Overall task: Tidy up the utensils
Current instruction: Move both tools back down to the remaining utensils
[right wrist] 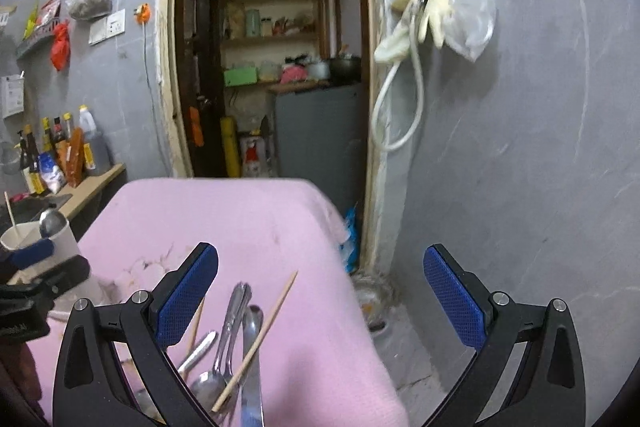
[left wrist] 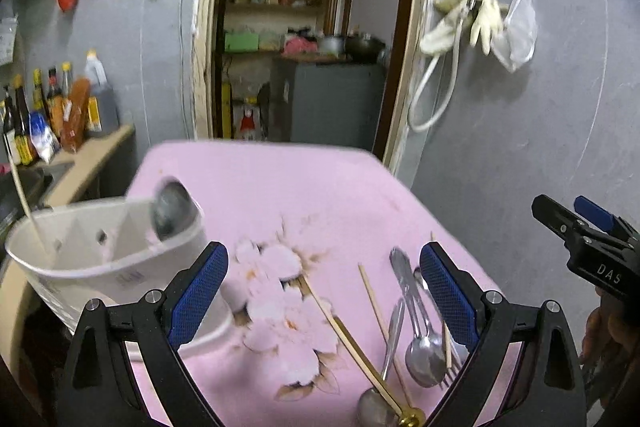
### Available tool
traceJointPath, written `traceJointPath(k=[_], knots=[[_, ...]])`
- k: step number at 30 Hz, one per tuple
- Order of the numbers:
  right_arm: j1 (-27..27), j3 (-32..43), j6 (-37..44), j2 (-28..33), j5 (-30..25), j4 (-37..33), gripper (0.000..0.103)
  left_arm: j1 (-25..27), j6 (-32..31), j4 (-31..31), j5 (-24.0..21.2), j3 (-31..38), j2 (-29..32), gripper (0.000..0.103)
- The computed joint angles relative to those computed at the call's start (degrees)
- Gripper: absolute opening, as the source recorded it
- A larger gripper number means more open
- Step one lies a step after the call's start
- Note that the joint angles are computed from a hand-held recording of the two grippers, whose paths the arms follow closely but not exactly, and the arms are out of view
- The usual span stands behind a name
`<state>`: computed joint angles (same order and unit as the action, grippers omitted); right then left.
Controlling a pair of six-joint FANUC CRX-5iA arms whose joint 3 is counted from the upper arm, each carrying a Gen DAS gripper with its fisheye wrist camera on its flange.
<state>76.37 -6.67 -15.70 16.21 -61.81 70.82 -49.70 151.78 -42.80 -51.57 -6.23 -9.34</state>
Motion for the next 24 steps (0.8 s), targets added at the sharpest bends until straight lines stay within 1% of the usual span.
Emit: traceJointPath(k=[2, 3, 5, 7, 8, 9, 10, 11, 12, 13, 14, 15, 16, 18, 20, 24], knots=[[-1.5, -1.3, -0.1, -0.6, 4.4, -1.6, 0.100, 2.7, -1.9, 4.4, 3.4, -1.6, 0.1, 0.093], [-1.9, -1.3, 0.3, -0.6, 5.5, -2.2, 0.098, 3.8, -2.7, 6.4, 4.7, -2.3, 0.3, 0.093], [-3.2, -2.1, 1.3, -0.7, 9.6, -3.4, 0.087, 5.6, -4.5, 9.7, 6.3, -3.1, 0.7, 0.093], [-3.9, -2.1, 3.4, -0.4, 12.3, -5.5, 0.079, 7.3, -6.9, 13.1, 7.1, -3.5, 1.5, 0.088], [-4.5, -1.9, 4.5, -0.2, 14.4, -7.1, 0.075, 8.3, -8.5, 15.2, 7.4, -3.7, 1.9, 0.082], [-4.8, -1.9, 5.0, -0.1, 15.6, -7.9, 0.073, 9.2, -9.9, 17.1, 7.5, -3.8, 2.4, 0.074], [-5.4, -1.9, 5.6, 0.0, 17.7, -9.3, 0.070, 10.1, -11.5, 19.0, 7.5, -3.9, 2.9, 0.070], [-5.8, -1.7, 6.7, 0.3, 19.2, -11.0, 0.068, 11.1, -13.1, 21.0, 7.6, -4.1, 3.4, 0.064], [-6.0, -1.1, 7.9, 0.7, 19.8, -12.3, 0.066, 12.4, -15.5, 23.7, 8.1, -4.4, 3.8, 0.057], [-6.2, -0.5, 9.3, 1.1, 20.3, -13.9, 0.061, 13.5, -17.5, 26.1, 8.9, -5.0, 4.1, 0.053], [-6.4, 0.0, 10.4, 1.4, 20.7, -15.1, 0.056, 14.6, -19.6, 28.8, 9.7, -5.7, 4.4, 0.046], [-6.4, 0.8, 11.9, 1.9, 20.8, -16.5, 0.054, 15.4, -20.7, 30.5, 10.0, -6.0, 4.7, 0.040], [-6.5, 1.8, 13.9, 2.5, 20.5, -18.2, 0.050, 15.7, -21.0, 31.0, 10.0, -6.0, 5.0, 0.038], [-6.8, 3.7, 17.3, 3.6, 20.4, -21.5, 0.047, 16.3, -21.4, 32.0, 9.5, -5.8, 5.7, 0.031], [-7.2, 4.9, 18.9, 4.3, 20.2, -23.4, 0.042, 17.0, -21.6, 33.2, 8.9, -5.8, 6.2, 0.028], [-8.2, 8.1, 23.1, 6.1, 19.9, -28.4, 0.035, 18.4, -22.2, 35.9, 7.2, -5.6, 7.6, 0.022]])
